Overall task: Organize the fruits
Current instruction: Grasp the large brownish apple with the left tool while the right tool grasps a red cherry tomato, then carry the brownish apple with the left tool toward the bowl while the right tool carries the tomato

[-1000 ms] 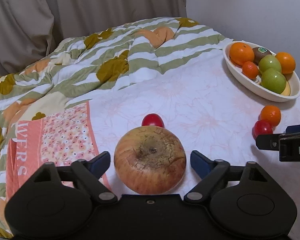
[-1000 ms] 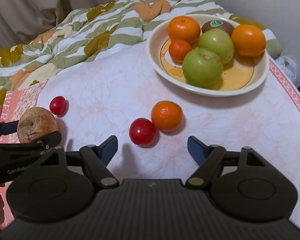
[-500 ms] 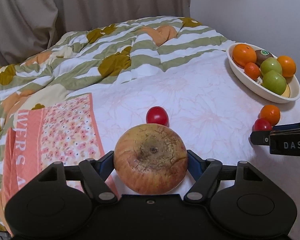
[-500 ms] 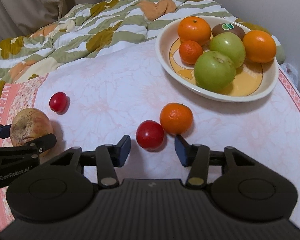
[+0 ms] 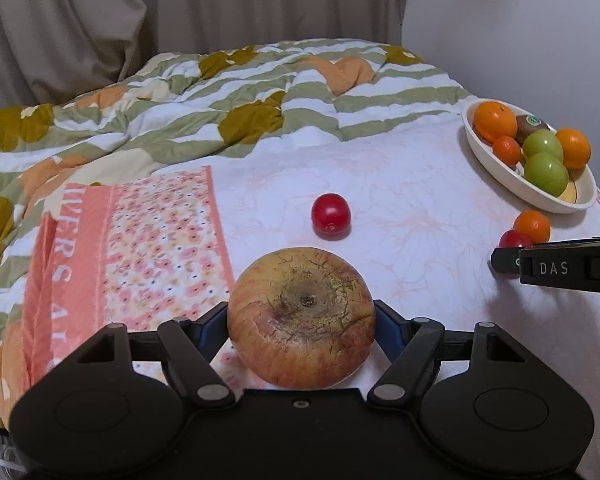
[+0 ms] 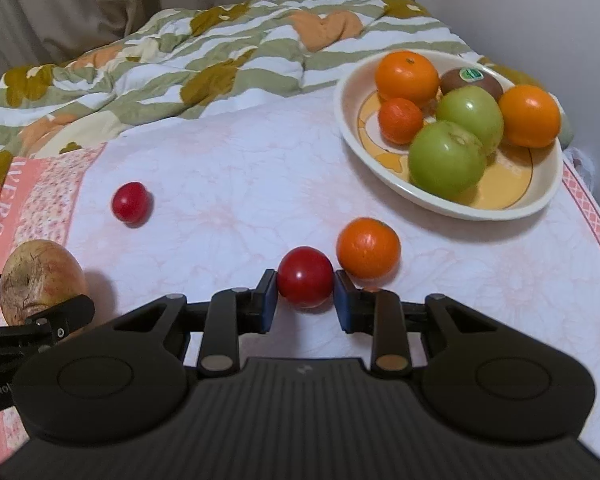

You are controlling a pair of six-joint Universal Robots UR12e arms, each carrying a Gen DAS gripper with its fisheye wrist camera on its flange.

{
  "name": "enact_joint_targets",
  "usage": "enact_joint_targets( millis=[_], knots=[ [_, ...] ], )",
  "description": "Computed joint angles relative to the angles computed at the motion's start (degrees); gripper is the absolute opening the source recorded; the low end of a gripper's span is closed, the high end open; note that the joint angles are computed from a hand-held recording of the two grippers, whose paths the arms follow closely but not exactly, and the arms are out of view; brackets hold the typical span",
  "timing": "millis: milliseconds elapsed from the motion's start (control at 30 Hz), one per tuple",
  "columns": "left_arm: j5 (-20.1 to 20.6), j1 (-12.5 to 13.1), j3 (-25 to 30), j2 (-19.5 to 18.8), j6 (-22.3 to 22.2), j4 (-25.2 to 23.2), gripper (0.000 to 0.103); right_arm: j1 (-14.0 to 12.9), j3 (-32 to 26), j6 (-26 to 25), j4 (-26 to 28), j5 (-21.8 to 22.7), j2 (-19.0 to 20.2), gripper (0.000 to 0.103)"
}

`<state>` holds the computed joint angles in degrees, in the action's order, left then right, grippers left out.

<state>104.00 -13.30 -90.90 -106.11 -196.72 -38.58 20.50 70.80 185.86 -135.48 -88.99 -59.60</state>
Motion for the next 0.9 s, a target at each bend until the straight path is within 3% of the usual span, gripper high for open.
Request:
enact_joint_targets(
  millis=[567,900],
  knots=[
    [3.9,-2.4,-1.65,4.04,-4.46,5.04,0.078,-0.89,4.8,-2.66,-5.97,2.72,-5.9,0.045],
    [6.3,-5.23,1.41,3.3,-5.19,6.74,0.078,-4.15,7.26,-5.42,-7.7,4.62,-9.64,0.045]
  ],
)
